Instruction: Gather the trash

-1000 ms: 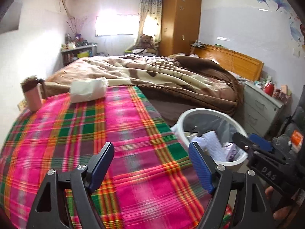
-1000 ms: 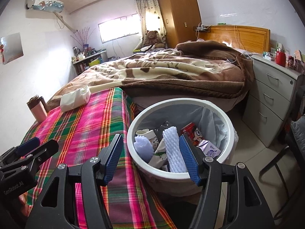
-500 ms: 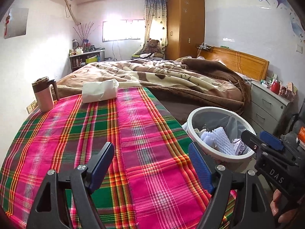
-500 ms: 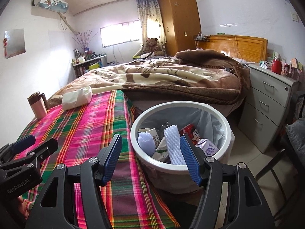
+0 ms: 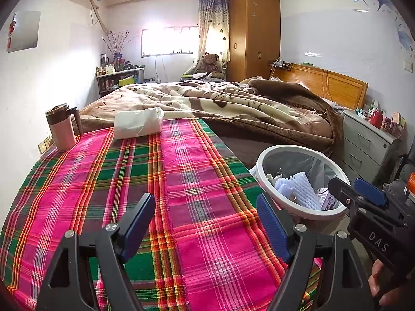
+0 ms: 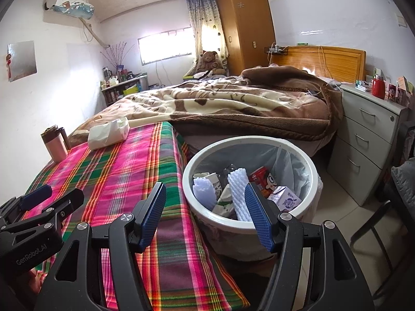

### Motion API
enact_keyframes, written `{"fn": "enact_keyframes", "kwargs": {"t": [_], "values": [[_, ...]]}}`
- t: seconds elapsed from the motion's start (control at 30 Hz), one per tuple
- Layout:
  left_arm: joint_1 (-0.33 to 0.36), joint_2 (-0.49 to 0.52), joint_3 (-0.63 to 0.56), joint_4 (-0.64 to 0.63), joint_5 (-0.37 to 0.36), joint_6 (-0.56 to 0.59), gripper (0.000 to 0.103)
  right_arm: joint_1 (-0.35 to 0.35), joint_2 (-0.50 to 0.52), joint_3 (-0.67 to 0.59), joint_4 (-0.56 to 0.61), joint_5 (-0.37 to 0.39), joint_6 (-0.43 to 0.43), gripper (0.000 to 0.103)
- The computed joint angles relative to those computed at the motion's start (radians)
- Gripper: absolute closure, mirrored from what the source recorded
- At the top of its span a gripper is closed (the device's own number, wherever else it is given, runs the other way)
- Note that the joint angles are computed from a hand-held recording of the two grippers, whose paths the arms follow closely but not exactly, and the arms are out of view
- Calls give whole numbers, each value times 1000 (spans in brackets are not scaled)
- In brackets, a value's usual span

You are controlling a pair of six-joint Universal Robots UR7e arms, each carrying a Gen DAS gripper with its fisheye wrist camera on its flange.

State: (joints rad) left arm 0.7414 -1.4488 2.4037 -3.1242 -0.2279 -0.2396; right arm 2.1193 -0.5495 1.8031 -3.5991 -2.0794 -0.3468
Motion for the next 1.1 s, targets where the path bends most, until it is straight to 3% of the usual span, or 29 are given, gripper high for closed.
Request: {"fn": "enact_keyframes", "kwargs": {"t": [1.1], "values": [[-17, -25, 8, 54, 15, -41, 21, 5, -6, 8, 6, -2, 5, 39]]}}
